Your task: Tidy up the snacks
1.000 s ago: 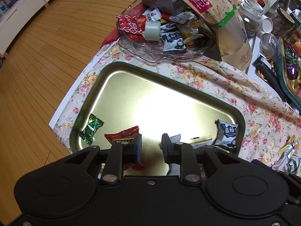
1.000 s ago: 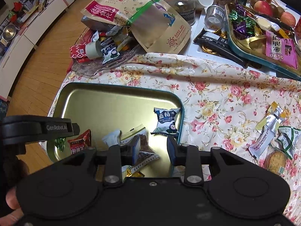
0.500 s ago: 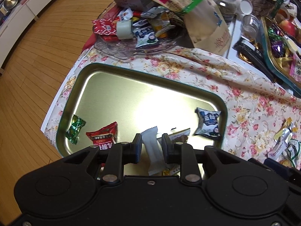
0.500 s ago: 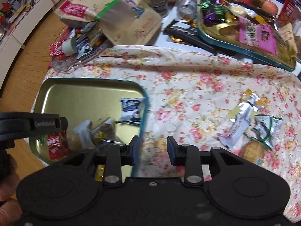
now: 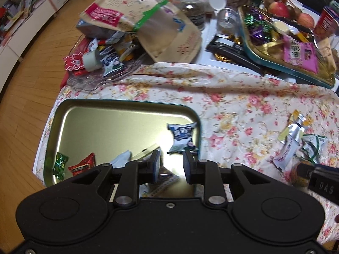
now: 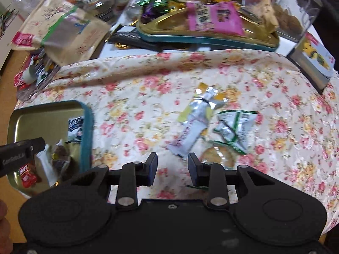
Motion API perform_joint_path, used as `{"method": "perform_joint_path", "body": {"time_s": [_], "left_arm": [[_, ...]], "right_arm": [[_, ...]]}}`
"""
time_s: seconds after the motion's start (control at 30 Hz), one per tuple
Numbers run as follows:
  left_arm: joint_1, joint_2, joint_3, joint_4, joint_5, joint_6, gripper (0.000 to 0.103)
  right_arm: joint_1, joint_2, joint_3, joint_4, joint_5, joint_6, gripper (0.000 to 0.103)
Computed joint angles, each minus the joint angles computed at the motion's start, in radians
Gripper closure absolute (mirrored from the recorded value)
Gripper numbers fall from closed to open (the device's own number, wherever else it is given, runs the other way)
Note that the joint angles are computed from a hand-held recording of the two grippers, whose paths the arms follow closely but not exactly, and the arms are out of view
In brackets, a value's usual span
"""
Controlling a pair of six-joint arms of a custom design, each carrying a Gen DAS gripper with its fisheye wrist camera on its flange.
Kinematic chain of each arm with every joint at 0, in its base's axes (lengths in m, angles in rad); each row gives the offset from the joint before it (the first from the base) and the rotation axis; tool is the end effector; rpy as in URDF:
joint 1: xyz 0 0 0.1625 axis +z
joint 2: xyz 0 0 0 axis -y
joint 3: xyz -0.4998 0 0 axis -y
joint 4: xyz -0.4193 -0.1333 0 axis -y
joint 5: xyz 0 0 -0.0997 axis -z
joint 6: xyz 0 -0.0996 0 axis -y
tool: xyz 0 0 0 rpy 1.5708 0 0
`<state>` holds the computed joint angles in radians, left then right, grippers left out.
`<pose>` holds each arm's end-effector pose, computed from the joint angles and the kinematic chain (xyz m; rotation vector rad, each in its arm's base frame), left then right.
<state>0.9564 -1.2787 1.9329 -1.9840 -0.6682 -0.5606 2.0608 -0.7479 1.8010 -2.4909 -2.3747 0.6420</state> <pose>-0.1493 -0.5785 0.3023 0.1916 2.2345 -0.3758 0.3666 -0.5565 0.0563 -0.1128 -2.3629 0.4061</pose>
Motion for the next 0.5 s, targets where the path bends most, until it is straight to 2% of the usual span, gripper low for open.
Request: {"method": "perform_joint_path", "body": {"time_s": [0.13,0.27,0.37,0.5], "left_arm": [[-0.009,0.014,-0.006,0.001,-0.036,-0.015,0.068],[-0.013,0.026,-0.02,0.024,-0.075,-0.043,0.068],[-0.015,0.033,-0.025,0.039,-0.09,-0.043,0.068],[-0.019,0.039,-0.027,0.03,-0.111,-0.026,0.068]], "right_arm": [[-0.018,-0.027,0.045,-0.076,-0.045,0.031,0.069],[-0.04,-0.034,0.071,-0.156,-0.103,0.008,0.069],[-0.064,-0.033,0.087,-0.228,-0.115,-0.014,0.069],[-0.103,-0.045,0.104,-0.276,-0.074,0.02,0.069]]}}
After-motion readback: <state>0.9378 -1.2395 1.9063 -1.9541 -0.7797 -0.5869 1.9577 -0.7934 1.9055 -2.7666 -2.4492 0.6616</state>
